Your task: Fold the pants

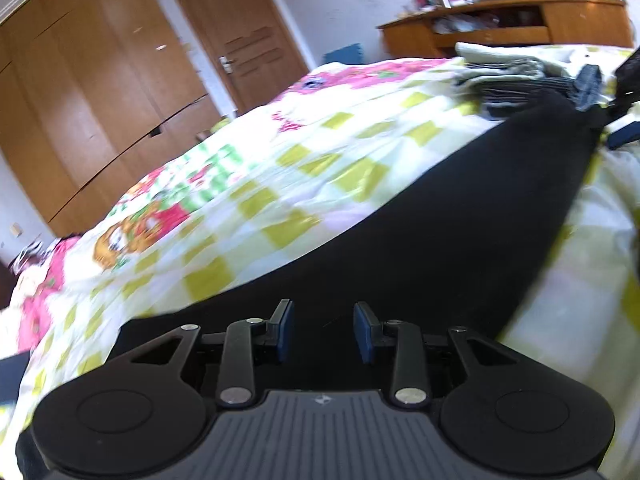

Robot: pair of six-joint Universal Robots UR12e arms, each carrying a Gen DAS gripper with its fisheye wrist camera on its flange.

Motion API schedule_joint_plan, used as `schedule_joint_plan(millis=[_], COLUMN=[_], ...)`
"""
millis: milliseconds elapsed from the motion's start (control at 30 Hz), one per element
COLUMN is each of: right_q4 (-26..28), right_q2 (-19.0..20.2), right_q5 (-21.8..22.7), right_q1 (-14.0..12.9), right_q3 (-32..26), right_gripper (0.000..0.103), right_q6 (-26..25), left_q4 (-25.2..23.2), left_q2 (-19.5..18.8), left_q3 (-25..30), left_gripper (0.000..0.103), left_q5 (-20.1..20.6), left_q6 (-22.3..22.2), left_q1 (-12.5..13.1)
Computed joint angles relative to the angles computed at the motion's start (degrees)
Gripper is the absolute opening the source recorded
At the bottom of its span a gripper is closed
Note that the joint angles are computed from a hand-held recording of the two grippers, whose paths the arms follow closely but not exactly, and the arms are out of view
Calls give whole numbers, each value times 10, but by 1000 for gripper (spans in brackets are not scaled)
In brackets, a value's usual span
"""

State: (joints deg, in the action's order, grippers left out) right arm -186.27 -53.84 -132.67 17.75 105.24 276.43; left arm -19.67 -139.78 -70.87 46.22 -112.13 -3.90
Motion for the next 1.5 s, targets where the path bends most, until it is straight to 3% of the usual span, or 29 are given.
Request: schedule_joint_plan(millis=[267, 367, 500, 600, 700, 767, 867, 1033, 1267, 1400, 1500], right_q4=[-168, -188, -210, -204, -167, -209, -188, -152, -51, 27, 95], right_q2=[39, 48, 56, 58, 42, 43, 32, 26, 53, 99, 145], right_q5=[-38, -66, -22, -2, 5, -2, -17, -11, 53, 113, 160], right_q1=[-6, -1, -17, -27, -29, -23, -15, -13, -12, -11, -10], right_q3=[7, 1, -7, -13, -9, -7, -20, -74, -205, -312, -403], right_gripper=[29, 29, 32, 30, 9, 9, 9, 9, 9, 9, 9], right_q6=[-22, -34, -74, -70, -70, -77, -118, -238, -411, -485, -529], left_q4=[-22, -21, -35, -42, -54, -55, -59, -65, -37, -9, 23], left_q2=[19, 25, 29, 29, 27, 25, 28, 28, 5, -15, -33], left_q3=[-22, -31, -37, -38, -35, -35, -41, -41, -10, 16, 40], left_gripper=[47, 47, 47, 47, 48, 48, 48, 48, 48, 49, 49], left_q5=[12, 13, 15, 17, 26, 34, 18, -2, -19, -27, -10], left_q6=[49, 64, 88, 96, 98, 98, 106, 92, -8, -78, -132], left_q1=[-20, -26, -30, -32, -35, -37, -30, -16, 8, 23, 32])
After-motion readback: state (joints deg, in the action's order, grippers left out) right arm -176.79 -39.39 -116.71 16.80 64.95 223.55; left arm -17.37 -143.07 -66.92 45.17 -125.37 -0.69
